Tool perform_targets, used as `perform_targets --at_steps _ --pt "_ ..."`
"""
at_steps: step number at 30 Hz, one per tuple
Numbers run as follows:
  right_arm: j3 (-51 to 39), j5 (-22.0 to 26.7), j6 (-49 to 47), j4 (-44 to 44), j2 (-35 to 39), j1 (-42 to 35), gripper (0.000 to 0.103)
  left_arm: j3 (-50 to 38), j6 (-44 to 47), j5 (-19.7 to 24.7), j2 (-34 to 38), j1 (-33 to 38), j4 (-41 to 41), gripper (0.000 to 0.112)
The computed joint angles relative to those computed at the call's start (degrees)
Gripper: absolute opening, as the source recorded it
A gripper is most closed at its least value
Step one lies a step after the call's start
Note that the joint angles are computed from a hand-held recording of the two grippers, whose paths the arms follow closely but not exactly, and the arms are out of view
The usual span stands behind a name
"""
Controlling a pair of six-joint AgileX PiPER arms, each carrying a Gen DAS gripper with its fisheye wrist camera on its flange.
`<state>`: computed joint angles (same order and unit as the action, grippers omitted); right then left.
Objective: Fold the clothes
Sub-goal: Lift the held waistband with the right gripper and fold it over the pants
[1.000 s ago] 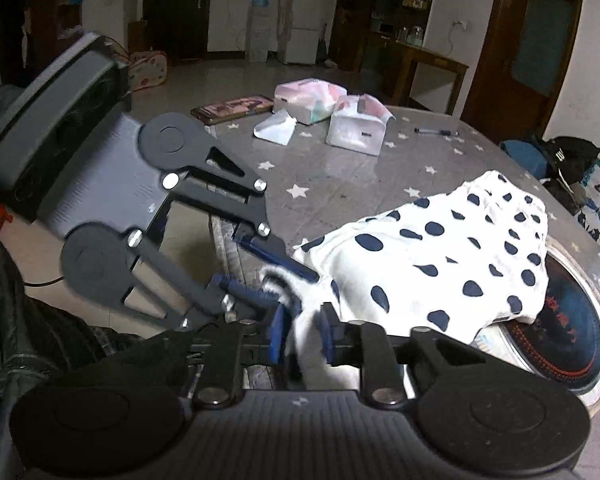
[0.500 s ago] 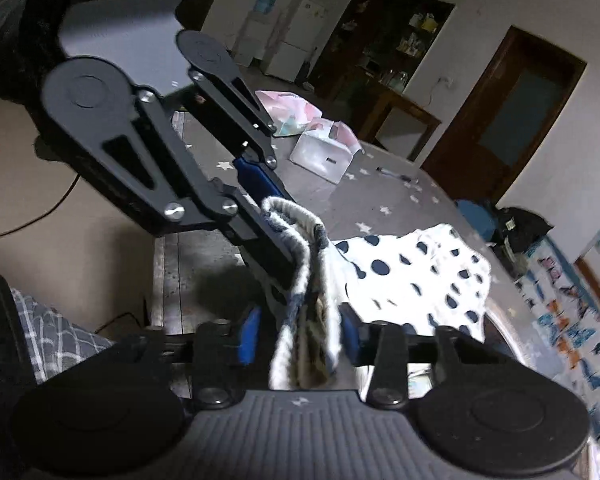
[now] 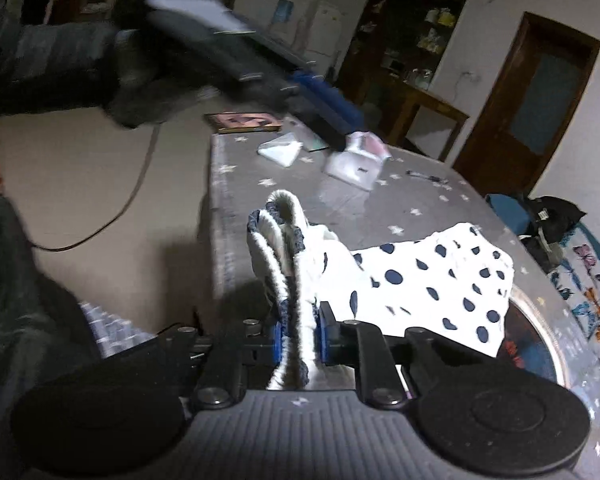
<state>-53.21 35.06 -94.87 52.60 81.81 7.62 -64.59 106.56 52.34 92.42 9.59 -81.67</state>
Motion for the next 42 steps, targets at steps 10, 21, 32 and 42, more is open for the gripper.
perform_targets --at_steps 10,21,32,42 --pt "-2.1 14.8 8.3 -8.4 -8.3 -3.3 0.015 -9.8 -10.2 -4.5 11.9 -8.8 6.1 0.031" --pt "-12.4 21.8 16.2 -13.6 -9.4 -5.4 0.015 -20.6 -25.2 0.3 24.8 -9.6 17.3 0.028" --pt "-33.0 21.0 16.9 -11.8 9.6 -6.4 0.015 -21.9 -28.5 5.2 25.8 -4.7 15.4 0.028" --pt "-71.9 30.1 29.9 -16.7 38.9 -6.0 0.015 -24.7 -29.5 9.3 29.1 -1.7 12.2 0.028"
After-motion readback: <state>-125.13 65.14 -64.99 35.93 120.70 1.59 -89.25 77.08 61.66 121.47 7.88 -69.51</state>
